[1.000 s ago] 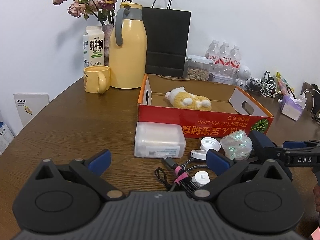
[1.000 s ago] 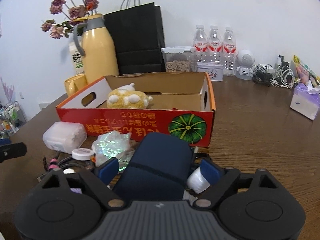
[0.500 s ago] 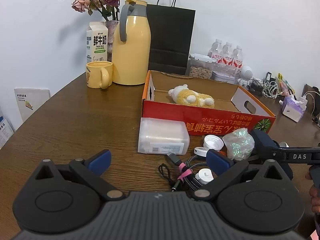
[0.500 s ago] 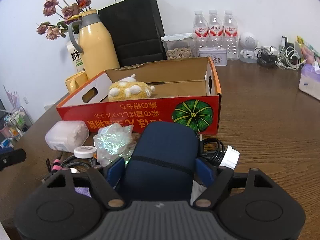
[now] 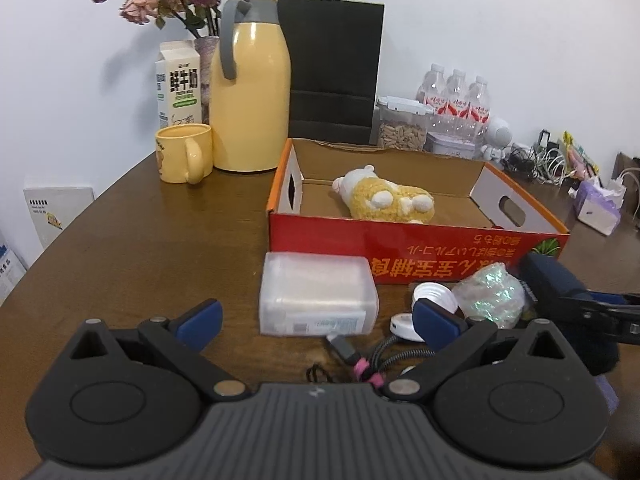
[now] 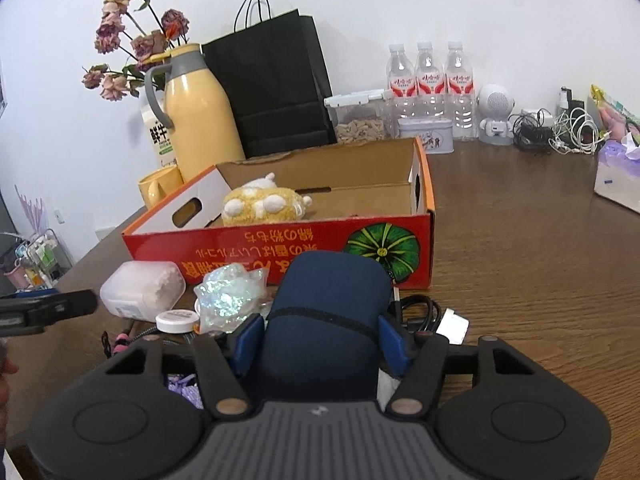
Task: Organize objects
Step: 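Grasp the navy zippered case with the right gripper while the left gripper grasps the clear plastic box, then place the clear box in the cardboard box with the left gripper while the right places the navy case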
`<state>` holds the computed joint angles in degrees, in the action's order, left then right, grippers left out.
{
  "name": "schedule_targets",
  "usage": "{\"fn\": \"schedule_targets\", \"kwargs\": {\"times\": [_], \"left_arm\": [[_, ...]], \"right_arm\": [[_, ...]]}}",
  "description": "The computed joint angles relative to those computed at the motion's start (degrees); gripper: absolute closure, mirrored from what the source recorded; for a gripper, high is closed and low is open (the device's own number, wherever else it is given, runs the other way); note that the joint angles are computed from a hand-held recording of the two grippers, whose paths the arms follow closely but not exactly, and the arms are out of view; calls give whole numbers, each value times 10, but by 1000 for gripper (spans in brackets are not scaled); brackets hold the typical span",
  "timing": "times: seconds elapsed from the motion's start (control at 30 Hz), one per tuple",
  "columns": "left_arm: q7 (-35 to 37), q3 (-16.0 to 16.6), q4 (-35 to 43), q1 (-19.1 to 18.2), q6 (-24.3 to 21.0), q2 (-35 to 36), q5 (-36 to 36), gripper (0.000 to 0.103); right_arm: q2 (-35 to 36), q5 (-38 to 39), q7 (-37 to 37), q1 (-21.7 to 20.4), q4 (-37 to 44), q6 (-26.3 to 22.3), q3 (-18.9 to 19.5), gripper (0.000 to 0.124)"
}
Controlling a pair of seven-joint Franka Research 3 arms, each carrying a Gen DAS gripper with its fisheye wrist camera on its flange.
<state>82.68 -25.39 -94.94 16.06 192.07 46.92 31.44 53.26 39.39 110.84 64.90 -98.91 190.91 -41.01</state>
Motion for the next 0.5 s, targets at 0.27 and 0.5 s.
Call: {"fn": "schedule_targets", "kwargs": {"times": [0.27,0.5], "left_arm": [[22,73,116,-103,-72,49,-61,0],[28,127,205,-164,-137,89,-122,0]], "right_arm": [[11,17,-6,26,-6,4,-27,64],[23,16,2,45,-8,-4,-50,64]]}}
